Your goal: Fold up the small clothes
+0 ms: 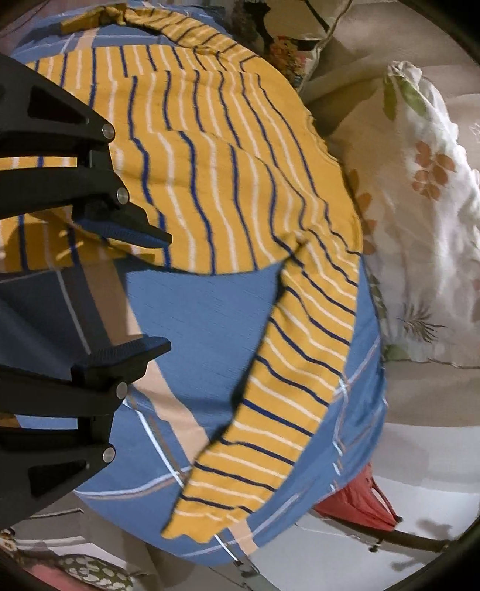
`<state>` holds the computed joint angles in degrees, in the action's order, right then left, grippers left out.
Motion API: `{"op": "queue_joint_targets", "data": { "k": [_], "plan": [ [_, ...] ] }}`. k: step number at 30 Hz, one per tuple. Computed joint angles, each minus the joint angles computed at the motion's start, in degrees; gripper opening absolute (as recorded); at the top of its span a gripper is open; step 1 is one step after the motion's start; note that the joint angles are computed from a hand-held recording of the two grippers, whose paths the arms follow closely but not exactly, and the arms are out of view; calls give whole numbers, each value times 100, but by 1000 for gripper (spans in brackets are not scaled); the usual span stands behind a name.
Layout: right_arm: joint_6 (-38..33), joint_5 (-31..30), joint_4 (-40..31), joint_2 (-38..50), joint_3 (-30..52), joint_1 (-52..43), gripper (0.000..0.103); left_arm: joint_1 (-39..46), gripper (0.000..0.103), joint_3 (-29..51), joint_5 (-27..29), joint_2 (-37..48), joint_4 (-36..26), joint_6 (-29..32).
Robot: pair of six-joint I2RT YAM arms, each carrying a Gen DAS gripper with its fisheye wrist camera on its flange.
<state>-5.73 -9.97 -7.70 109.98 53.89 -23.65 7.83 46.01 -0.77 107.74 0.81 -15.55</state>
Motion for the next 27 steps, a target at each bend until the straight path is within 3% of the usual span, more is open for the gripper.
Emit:
{"op": "queue_joint_targets", "data": {
  "k": [2, 4, 6, 12, 18, 20, 27],
  "plan": [
    [-152, -248, -231, 81, 90, -100, 58, -324, 16, -502, 527, -263, 207, -106],
    [-312, -587, -497, 190, 150, -210, 58, -596, 22, -782, 1017, -219, 384, -280],
    [-517, -922, -790, 301, 217, -378, 58, -942, 22, -1003, 1423, 23, 709, -581],
    [-1268, -1394, -1243, 542, 182, -789, 62, -1701, 23, -1631, 1872, 507, 1705, -1530],
    [-2141, -1912, -1688, 791, 162, -1035, 70, -2180, 36, -2236, 1861, 654, 2791, -2331],
    [-2408, -2014, -1821, 812, 161, -1006, 70, -2288, 43, -2343, 1830, 543, 2851, -2485],
    [-3660, -2388, -2725, 881, 98, -1102, 70, -2860, 48, -2797, 1856, 630, 3698, -3062]
  ]
}}
